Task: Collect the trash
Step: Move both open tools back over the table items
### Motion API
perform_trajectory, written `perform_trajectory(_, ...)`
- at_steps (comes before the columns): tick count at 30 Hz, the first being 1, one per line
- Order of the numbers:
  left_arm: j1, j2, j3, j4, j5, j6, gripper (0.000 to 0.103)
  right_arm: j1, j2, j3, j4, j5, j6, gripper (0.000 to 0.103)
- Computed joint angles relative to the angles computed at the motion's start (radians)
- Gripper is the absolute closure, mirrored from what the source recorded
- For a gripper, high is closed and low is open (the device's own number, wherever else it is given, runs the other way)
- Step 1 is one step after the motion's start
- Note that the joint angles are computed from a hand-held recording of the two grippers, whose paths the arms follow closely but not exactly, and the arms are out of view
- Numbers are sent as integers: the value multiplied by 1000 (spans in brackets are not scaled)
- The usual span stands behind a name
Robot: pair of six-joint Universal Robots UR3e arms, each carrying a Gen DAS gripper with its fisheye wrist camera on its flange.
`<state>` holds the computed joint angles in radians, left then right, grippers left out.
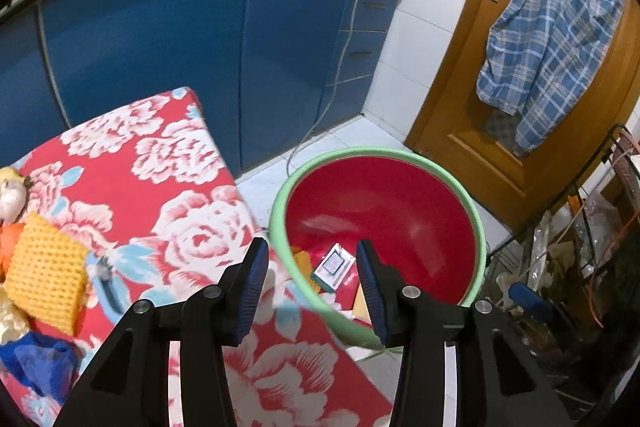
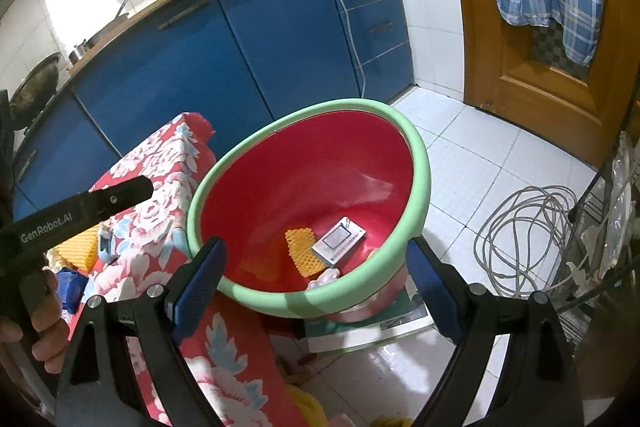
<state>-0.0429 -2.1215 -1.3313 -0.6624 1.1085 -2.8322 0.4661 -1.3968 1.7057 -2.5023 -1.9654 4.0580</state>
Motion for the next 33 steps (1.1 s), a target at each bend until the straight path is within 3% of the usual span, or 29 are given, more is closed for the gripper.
perform_trajectory(18, 237, 255, -293, 7, -15, 57, 56, 107, 179, -313, 76, 7, -46, 13)
perform_trajectory(27, 393, 328, -378, 11, -43, 91, 55, 149, 341, -582, 169, 52, -90, 13)
perform_trajectory(33, 486, 334, -397, 23, -52, 90, 55, 175, 509, -872, 285, 80, -137, 13)
